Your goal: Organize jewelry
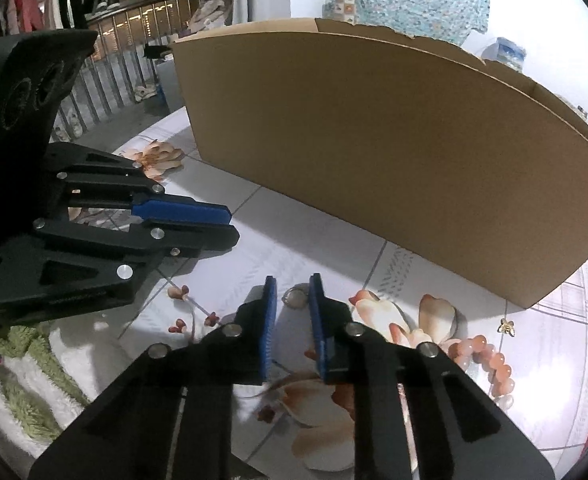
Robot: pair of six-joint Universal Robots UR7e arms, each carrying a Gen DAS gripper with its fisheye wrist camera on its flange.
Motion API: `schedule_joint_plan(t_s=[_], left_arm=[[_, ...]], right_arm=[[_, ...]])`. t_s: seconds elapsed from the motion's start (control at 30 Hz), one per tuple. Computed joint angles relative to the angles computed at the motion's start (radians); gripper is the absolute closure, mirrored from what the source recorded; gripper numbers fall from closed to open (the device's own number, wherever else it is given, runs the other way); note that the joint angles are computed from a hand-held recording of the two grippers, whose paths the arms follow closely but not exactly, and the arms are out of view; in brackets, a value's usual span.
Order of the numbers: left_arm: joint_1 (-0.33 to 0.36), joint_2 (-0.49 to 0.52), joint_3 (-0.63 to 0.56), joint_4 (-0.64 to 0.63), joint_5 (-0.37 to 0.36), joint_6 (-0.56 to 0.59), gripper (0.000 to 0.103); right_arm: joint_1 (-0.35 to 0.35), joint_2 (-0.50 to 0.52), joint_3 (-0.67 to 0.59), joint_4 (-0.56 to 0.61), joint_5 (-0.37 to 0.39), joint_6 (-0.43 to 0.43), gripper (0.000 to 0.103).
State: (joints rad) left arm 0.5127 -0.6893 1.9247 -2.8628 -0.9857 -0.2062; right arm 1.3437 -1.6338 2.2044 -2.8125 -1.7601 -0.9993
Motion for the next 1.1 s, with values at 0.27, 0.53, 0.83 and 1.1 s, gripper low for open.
schedule_joint_plan(t_s=[0.27, 0.53, 0.83, 1.1], left_arm=[[-0.006, -0.013, 0.011, -0.008, 0.011, -0.010, 0.092], [-0.035, -0.053, 0.033, -0.035, 0.000, -0.025, 0.092], [-0.052, -0.108, -0.057, -0.087, -0.052, 0.095, 0.092], [0.016, 0.001, -0.289, 0.082, -0.084, 0.123, 0.092]], right_arm=[[-0.014, -0.008, 0.008, -0.001, 0.024, 0.024, 0.091], [-0.013, -0.070, 0.019, 0.023, 0.070, 0.037, 0.091], [0.028, -0.162, -0.081, 0.075, 0.219, 0.085, 0.091], [0.063, -0.024, -0.256, 0.103, 0.175, 0.150, 0.091]])
